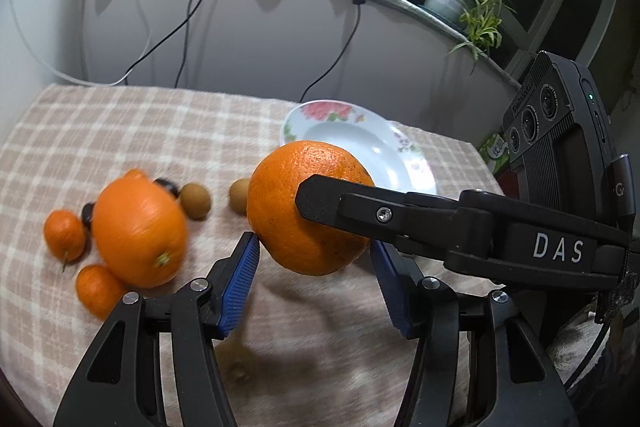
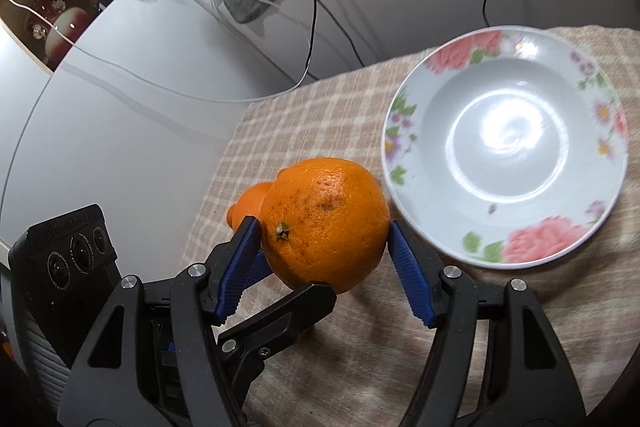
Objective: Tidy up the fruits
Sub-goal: 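Carry the large orange onto the white plate and open the right tool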
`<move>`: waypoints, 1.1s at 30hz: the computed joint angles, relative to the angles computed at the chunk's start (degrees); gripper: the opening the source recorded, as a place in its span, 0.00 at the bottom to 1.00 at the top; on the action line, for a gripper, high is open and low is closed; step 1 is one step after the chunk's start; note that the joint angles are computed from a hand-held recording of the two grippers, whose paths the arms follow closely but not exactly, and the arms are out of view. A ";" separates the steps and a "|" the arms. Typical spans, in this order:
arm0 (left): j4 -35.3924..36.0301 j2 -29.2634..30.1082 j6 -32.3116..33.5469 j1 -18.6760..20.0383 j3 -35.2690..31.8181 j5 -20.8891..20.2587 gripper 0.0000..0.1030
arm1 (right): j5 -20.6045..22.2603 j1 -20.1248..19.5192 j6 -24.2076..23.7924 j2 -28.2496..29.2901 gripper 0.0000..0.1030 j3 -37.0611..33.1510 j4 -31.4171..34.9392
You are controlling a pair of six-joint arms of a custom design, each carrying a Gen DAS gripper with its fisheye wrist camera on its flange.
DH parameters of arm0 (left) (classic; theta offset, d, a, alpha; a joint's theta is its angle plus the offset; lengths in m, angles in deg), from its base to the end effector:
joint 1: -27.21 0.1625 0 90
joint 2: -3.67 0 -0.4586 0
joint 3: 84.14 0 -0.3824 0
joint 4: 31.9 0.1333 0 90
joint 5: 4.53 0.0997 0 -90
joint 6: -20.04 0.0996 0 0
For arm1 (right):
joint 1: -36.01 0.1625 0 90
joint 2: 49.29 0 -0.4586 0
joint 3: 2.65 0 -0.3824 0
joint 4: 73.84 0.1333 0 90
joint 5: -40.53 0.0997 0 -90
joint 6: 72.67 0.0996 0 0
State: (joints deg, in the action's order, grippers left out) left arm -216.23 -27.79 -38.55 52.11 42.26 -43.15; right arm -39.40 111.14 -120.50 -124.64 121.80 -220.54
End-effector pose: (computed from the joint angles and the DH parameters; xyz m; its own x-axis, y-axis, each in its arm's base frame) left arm -0.3259 -0.3840 -0.0424 -0.9071 -0.0624 -0.4162 0.2548 0.7056 -0.6612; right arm 0.0230 -0.5008 0.2331 -0.8314 -0.5554 -0.0183 -0.5389 0.8139 -0.2172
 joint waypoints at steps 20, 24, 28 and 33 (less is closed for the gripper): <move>-0.66 4.50 10.04 3.79 -8.98 -3.27 0.55 | -0.86 -2.78 0.65 -0.39 0.67 -4.68 1.00; 0.32 4.90 10.73 4.23 -10.06 -3.98 0.54 | -1.64 -2.99 0.72 -0.04 0.67 -5.37 0.82; 1.31 5.18 11.07 4.58 -10.94 -4.57 0.53 | -2.43 -2.94 1.07 0.43 0.67 -5.76 0.12; 1.63 5.14 11.92 4.44 -11.33 -3.99 0.52 | -1.79 -2.89 0.72 0.08 0.67 -5.79 0.13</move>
State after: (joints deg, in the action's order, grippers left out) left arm -214.60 -22.65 -26.64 56.56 30.93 -47.14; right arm -41.19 108.25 -119.78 -124.56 116.01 -220.40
